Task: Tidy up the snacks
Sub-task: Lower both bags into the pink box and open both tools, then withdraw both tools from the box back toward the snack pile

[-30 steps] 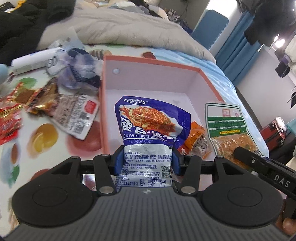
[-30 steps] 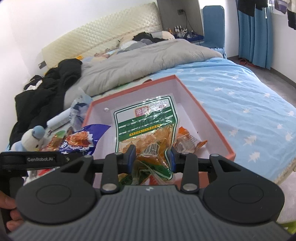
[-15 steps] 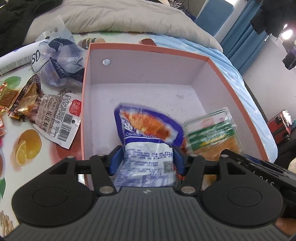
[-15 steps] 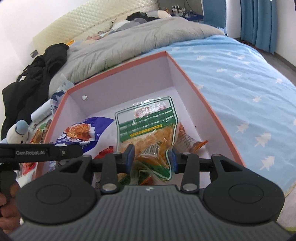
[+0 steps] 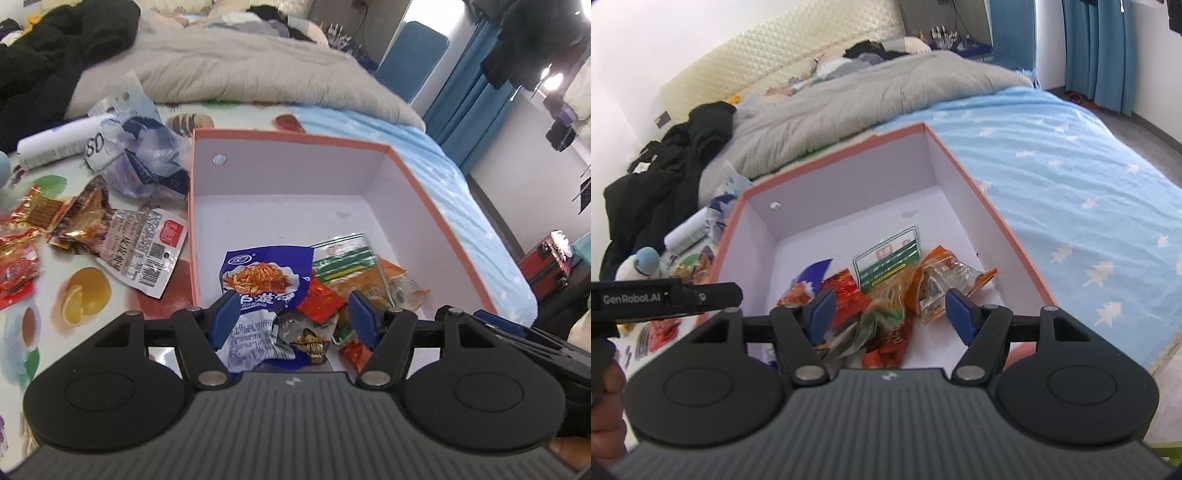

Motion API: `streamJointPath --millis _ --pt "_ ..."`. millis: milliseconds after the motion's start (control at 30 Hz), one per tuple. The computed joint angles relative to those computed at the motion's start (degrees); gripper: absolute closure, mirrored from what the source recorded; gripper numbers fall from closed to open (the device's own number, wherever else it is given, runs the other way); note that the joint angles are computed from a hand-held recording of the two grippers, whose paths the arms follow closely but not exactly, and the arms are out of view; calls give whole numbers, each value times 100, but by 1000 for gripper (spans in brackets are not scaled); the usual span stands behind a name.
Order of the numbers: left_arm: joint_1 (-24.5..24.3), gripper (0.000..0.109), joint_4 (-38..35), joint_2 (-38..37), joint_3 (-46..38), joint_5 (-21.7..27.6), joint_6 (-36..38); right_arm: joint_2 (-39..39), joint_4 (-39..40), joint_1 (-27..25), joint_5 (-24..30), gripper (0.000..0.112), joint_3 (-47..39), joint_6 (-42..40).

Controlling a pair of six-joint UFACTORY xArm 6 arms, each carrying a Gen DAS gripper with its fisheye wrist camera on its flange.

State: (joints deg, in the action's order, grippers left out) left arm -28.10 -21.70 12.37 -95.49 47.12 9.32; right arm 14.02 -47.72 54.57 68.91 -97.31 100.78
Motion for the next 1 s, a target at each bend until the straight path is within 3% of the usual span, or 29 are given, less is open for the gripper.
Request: streamJointPath --millis 500,1000 --pt "324 39 -260 -2298 2218 -361 371 526 -564 1111 1066 45 -1169 151" --pt "948 39 -571 -3852 3457 -206 776 1615 -940 1756 1630 45 -2861 -296"
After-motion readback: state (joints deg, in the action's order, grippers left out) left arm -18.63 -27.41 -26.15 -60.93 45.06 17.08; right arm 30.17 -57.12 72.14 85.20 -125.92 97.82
